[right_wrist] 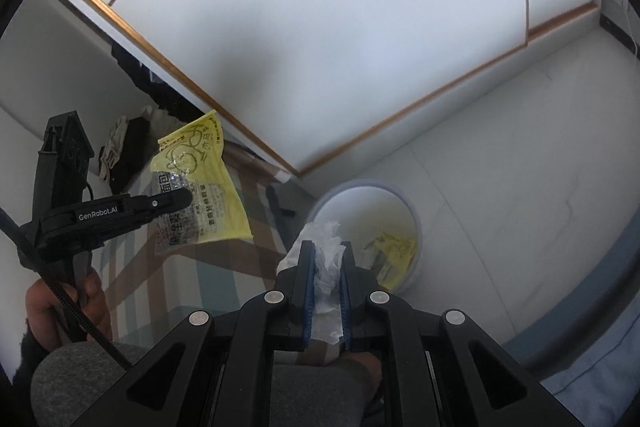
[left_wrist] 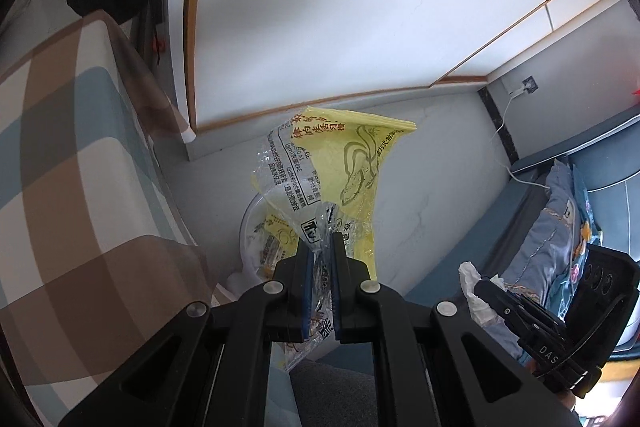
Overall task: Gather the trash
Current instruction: 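Open the right gripper over the bin to drop the white tissue, then open the left gripper over the bin to drop the bread bag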
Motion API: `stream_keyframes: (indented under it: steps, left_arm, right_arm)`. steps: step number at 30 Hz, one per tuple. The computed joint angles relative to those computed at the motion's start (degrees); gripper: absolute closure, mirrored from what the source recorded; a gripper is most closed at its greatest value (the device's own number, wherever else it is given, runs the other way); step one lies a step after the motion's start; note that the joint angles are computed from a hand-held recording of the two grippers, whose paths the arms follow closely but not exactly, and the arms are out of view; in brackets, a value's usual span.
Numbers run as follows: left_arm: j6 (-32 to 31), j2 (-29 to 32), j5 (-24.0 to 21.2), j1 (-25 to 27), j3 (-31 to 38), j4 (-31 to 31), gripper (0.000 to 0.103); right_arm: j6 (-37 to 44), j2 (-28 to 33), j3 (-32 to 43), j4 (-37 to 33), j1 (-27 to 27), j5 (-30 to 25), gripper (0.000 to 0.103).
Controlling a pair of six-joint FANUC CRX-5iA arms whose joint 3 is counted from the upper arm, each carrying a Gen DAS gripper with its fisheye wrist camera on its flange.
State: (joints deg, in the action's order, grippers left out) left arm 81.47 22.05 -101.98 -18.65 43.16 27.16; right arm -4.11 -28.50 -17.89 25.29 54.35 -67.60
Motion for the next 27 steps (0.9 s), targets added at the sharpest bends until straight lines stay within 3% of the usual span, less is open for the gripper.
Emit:
stream_keyframes:
  steps: [11,14,17,18,27]
  left_arm:
    - [2.2,7.7,-6.0,-4.2,9.3,-5.9,0.100]
    - [2.5,9.1,-7.4,-4.9,11.2,-6.4,0.100]
    - [2.7,10.4,-8.4,-5.4,13.0,-6.9,0.100]
    - [2.8,10.8,-8.7,-5.6,13.5,-7.0,0.100]
    - [3.1,13.7,-12.4,-7.6,17.5,-10.5,0.098]
  right_arm:
    - [17.2,6.4,-0.9,-18.8,-15.6,13.5,0.090]
    - [18.0,7.1,-1.5,-20.3,-16.9,15.2,0.079]
    - [16.2,7.1,-2.6,-19.4,-17.2,17.6,0.058]
    - [14.7,6.6,-3.5,-18.6,-17.1,18.6,0.047]
    - [5.4,0.8,-7.9,-11.7,-13.8,16.9,0.035]
